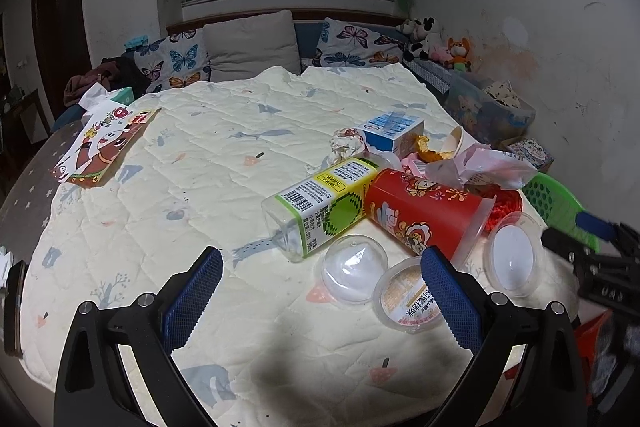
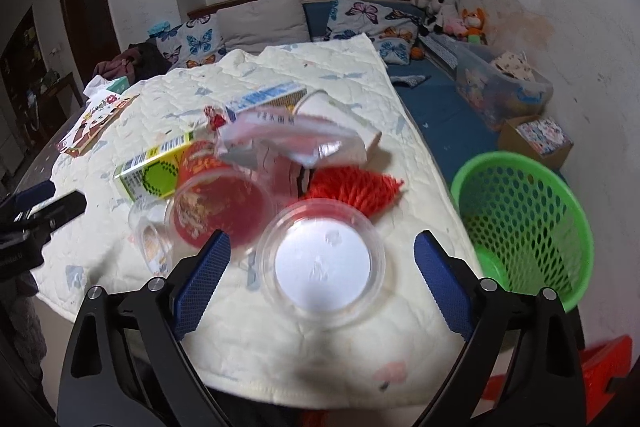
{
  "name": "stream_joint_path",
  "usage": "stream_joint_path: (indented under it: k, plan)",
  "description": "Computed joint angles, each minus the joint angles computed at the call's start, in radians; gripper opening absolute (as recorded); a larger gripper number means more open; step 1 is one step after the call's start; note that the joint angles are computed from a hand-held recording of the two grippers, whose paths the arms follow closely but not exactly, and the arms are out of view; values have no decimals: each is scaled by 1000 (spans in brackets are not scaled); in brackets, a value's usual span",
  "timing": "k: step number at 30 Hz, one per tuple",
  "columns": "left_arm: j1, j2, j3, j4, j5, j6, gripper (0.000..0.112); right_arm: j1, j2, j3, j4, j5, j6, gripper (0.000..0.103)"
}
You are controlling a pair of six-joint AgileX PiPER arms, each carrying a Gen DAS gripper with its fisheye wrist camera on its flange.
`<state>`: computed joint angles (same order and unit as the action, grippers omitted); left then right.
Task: Collect trash
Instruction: 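Grasp the clear plastic bag with the right gripper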
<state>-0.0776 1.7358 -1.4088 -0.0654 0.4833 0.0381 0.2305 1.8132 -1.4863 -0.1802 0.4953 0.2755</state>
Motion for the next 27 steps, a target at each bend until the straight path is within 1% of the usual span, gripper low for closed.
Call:
stream_joint_path:
  k: [2,6,8,10,12,15,16,18,20,22,27]
  plan:
    - [1,11,-11,-6,7,3,96,-10,33,-52,15,7,-36,89]
    - [3,27,-27,-21,20,14,96,-35,95,-141,55,19,-118,81]
    - [4,34,-32,-34,21,30,96,-59,136,-201,142,38,-216,76]
    - [1,38,-33,-50,21,47,96,-75,168,-246,206,52,-291,74]
    - [-1,43,-37,-72,28,72,96,-84,200,-287,216,61,-318,68]
    - [-5,54,-52,-131,49,131,96,-111,247,-354,340,102,-442,61]
    - [-9,61,-62,-148,59,149,96,-116,262,-376,353,117,-454,60]
    - [-18,66,-71,-170,64,172,96,-125,273,-393,400,136,-499,49]
    - [-32,70,-81,-188,65,194,96,-132,272,-391,429,135,-521,46]
    - [-50,78,-95,-191,67,207,96,-140,263,-380,467,130,-552,38]
    - [-98,103,-126,-167,60,216,96,-151,216,-331,507,101,-588,38]
